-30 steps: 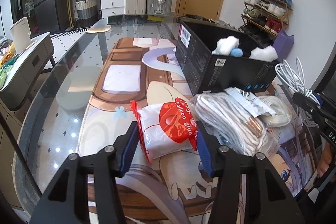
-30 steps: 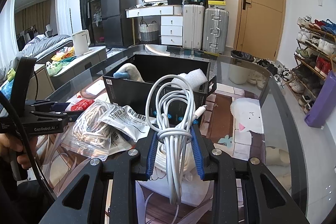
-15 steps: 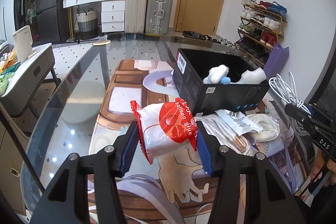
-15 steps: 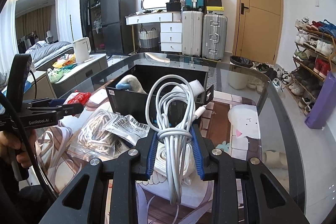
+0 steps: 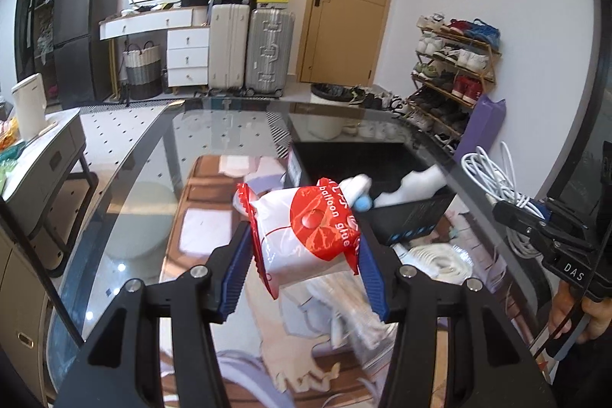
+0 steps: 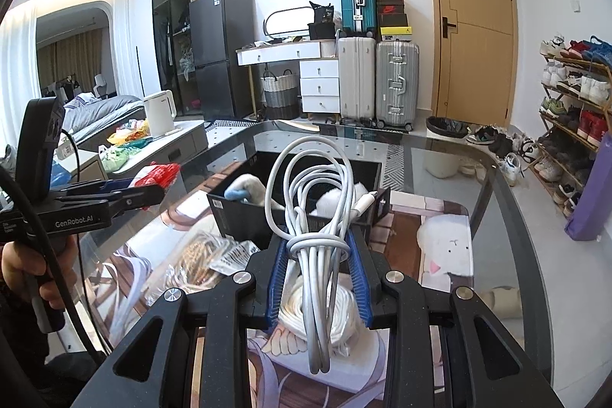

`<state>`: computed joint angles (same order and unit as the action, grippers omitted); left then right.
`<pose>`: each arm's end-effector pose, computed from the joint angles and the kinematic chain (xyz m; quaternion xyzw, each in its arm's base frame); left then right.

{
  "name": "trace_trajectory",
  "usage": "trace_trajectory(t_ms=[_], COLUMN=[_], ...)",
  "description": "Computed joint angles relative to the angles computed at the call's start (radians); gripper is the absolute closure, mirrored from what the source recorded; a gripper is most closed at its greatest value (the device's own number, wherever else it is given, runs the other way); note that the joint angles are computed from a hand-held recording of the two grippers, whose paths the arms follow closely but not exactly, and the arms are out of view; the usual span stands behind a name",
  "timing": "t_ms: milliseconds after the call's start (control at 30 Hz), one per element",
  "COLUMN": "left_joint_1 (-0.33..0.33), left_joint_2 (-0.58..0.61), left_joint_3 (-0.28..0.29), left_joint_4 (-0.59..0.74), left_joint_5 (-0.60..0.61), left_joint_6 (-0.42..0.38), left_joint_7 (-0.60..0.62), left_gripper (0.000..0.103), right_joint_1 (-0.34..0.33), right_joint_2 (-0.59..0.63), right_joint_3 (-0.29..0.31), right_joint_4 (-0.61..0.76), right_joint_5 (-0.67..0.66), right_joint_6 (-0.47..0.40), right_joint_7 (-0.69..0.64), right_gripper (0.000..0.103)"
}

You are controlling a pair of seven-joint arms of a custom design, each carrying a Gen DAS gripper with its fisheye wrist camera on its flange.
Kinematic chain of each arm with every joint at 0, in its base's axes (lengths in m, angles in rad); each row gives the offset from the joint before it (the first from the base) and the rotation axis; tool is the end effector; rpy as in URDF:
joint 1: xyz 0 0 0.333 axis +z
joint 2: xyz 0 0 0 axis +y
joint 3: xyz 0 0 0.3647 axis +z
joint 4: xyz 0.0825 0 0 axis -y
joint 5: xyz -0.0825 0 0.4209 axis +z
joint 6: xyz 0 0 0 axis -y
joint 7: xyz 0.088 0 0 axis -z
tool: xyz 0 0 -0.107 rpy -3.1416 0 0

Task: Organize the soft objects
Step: 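Carry the glue bag with the left gripper over the black box while the right gripper carries the cable there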

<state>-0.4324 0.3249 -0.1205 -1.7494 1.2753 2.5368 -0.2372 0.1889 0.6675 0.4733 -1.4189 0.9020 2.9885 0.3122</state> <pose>0.6164 -0.3823 0.4597 -0.7199 0.5121 -0.3411 0.3211 0.7350 0.3675 0.4370 -0.8002 0.3064 -0.1681 0.4874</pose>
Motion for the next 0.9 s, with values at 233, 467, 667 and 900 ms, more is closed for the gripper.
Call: trace_trajectory(t_ms=[233, 467, 667, 900], left_joint_1=[0.003, 0.001, -0.007, -0.013], left_joint_2=[0.017, 0.042, 0.077, 0.122], left_joint_3=[0.006, 0.019, 0.035, 0.056], left_joint_4=[0.047, 0.099, 0.161, 0.240], left_joint_5=[-0.005, -0.025, -0.055, -0.102], left_joint_6=[0.011, 0.022, 0.028, 0.041], left_joint_7=[0.046, 0.085, 0.142, 0.227], left_gripper=[0.051, 0.051, 0.051, 0.051], right_joint_1=[0.016, 0.040, 0.069, 0.109], right_joint_2=[0.005, 0.028, 0.066, 0.138], right_joint_3=[-0.026, -0.067, -0.103, -0.146], right_joint_4=[0.051, 0.128, 0.221, 0.357], right_joint_5=[-0.017, -0.036, -0.077, -0.161], right_joint_6=[-0.072, -0.150, -0.198, -0.262], right_joint_7=[0.032, 0.072, 0.120, 0.210], right_gripper=[0.072, 0.072, 0.072, 0.072])
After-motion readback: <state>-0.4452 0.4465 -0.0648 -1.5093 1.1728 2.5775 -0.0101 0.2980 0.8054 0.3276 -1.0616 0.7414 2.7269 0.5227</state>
